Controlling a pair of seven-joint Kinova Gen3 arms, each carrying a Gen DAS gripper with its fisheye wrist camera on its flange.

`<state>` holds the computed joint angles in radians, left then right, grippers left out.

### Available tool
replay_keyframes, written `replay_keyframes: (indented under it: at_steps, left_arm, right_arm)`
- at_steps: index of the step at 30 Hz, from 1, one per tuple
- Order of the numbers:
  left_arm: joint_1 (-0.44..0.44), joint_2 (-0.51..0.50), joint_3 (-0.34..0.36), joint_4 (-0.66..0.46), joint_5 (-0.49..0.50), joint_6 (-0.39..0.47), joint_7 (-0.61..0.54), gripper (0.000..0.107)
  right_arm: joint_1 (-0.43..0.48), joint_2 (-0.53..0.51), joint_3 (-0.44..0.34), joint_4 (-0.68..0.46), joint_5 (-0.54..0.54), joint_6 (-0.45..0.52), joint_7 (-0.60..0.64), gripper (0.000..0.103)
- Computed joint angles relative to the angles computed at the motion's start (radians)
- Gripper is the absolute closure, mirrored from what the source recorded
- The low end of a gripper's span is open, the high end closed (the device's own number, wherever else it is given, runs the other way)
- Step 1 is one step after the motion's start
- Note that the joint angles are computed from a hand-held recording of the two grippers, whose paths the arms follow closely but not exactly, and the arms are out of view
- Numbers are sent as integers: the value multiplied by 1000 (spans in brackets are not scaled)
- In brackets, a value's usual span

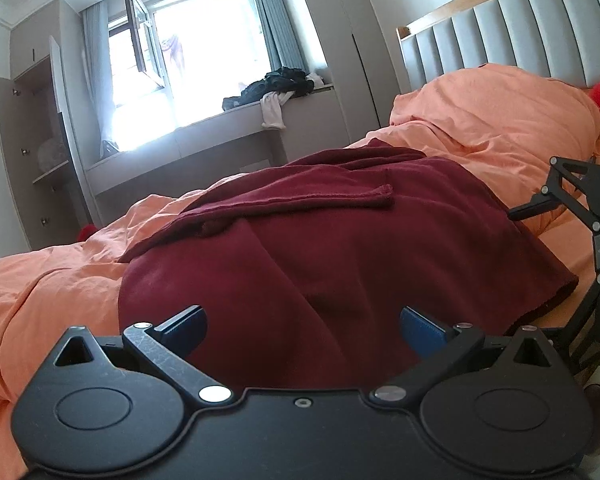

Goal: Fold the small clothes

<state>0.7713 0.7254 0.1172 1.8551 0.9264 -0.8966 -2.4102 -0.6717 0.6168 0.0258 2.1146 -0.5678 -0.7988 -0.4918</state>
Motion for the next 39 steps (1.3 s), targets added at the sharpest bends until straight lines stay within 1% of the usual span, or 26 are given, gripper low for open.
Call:
replay_keyframes:
  at_steps: [3, 5, 6, 8, 9, 10, 11, 12, 13, 14, 15, 17, 18, 22, 23, 24, 25, 29, 32, 34, 35, 36, 37, 38, 39]
  left_arm:
    - [1, 2, 0, -2, 9, -3, -3, 5]
    - [2, 3, 1, -5, 13, -1, -9, 5]
    - [1, 3, 2, -6, 15, 2, -11, 5]
    - [1, 4, 3, -9, 12, 9, -18, 5]
    - [3, 5, 2, -8, 8, 8, -20, 5]
    - [7, 8, 1, -8, 6, 5, -25, 5]
    - [11, 11, -1, -7, 2, 0, -29, 5]
    - [17, 16, -3, -8, 2, -9, -36, 5]
    - [23, 21, -5, -10, 4, -18, -45, 5]
    - [28, 25, -5, -10, 1, -28, -50, 5]
    - [30, 28, -3, -7, -7, -35, -51, 5]
    - [31, 32, 1, -1, -29, -42, -50, 5]
    - [17, 35, 26, 5, -39, -60, -60, 5]
    - [-95, 65, 210, 15, -75, -155, -150, 5]
    - [-112, 77, 246, 8, -70, -175, -181, 5]
    - [-114, 89, 263, -8, -49, -189, -222, 5]
    - [-100, 103, 262, -32, -18, -207, -263, 5]
    - [-23, 156, 205, -154, 145, -253, -425, 5]
    - [10, 191, 173, -244, 267, -286, -547, 6]
    - [34, 216, 152, -303, 348, -328, -629, 8]
    - [56, 229, 127, -332, 389, -353, -661, 11]
    - [82, 235, 91, -354, 429, -361, -681, 15]
    - [95, 238, 72, -370, 461, -372, -694, 16]
    - [97, 237, 72, -379, 479, -386, -694, 19]
    - [89, 230, 87, -379, 486, -402, -677, 22]
  right_arm:
    - [10, -8, -2, -2, 10, 22, -6, 4]
    - [16, -15, -4, -9, 25, 52, -6, 14]
    - [19, -18, -5, -7, 36, 57, -11, 18]
    - [21, -25, -11, 10, 62, 56, -23, 38]
    - [23, -28, -13, 13, 74, 60, -26, 44]
    - [31, -32, -18, 14, 94, 73, -35, 54]
    - [51, -40, -30, 14, 127, 95, -51, 68]
    - [52, -44, -27, 8, 143, 118, -64, 75]
    - [66, -48, -42, 6, 149, 129, -60, 86]
    - [74, -49, -48, 9, 172, 124, -74, 91]
    - [71, -51, -40, 20, 207, 102, -103, 94]
    - [96, -53, -61, 41, 257, 31, -153, 96]
    - [101, -56, -69, 52, 267, -1, -178, 96]
    - [152, -59, -107, 86, 348, -139, -302, 96]
    - [161, -57, -113, 93, 366, -175, -328, 96]
    - [168, -55, -116, 101, 382, -204, -348, 96]
    - [174, -52, -118, 108, 397, -232, -363, 96]
    - [182, -40, -120, 141, 426, -347, -395, 96]
    - [171, -30, -119, 167, 409, -438, -394, 96]
    - [149, -18, -113, 196, 377, -519, -393, 96]
    - [152, -8, -121, 202, 365, -559, -389, 96]
    - [150, -3, -122, 210, 356, -588, -392, 96]
    - [151, -1, -122, 213, 349, -604, -396, 96]
    - [147, 2, -123, 217, 336, -620, -397, 96]
    - [142, 1, -126, 224, 322, -630, -398, 96]
